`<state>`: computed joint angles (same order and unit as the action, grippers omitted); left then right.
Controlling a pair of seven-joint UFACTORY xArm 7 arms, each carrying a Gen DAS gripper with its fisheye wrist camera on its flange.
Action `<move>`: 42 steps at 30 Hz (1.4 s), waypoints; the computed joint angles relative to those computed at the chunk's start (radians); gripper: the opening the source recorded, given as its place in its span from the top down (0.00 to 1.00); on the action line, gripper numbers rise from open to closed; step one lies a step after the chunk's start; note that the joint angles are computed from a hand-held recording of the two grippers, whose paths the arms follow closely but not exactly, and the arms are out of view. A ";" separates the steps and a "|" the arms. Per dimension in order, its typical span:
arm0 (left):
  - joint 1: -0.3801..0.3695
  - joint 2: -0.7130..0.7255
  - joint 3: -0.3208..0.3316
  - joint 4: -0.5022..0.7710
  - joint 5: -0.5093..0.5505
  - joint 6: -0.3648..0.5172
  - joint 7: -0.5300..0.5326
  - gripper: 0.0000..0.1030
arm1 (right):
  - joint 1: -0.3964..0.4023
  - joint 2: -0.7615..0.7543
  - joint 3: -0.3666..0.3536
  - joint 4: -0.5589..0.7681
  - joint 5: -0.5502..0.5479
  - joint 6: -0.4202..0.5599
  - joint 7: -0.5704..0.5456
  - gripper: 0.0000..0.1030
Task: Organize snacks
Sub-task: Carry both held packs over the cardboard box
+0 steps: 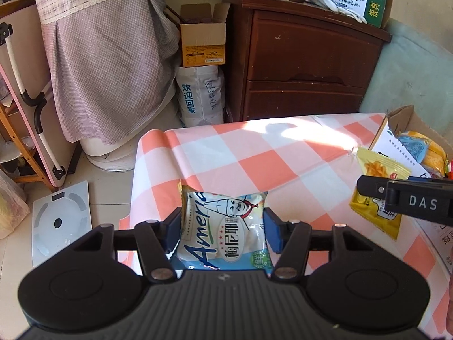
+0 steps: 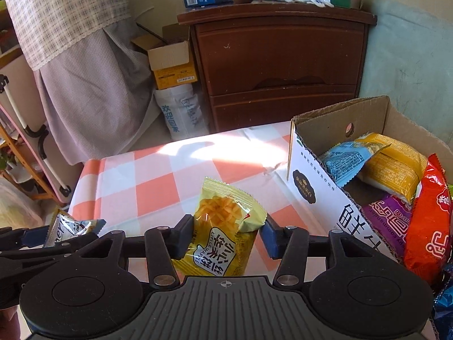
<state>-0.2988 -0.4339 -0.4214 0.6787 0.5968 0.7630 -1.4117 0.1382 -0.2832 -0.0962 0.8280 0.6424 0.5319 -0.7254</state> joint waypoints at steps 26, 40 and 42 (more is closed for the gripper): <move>-0.128 0.262 -0.002 0.350 0.191 0.102 -0.058 0.44 | -0.064 -0.089 -0.114 0.067 0.045 0.015 -0.074 0.52; -0.282 0.457 0.092 0.538 0.294 0.116 -0.067 0.44 | -0.139 -0.045 -0.166 0.122 0.065 0.015 -0.099 0.52; -0.302 0.479 0.107 0.560 0.301 0.116 -0.062 0.44 | -0.153 -0.035 -0.169 0.133 0.070 0.020 -0.100 0.52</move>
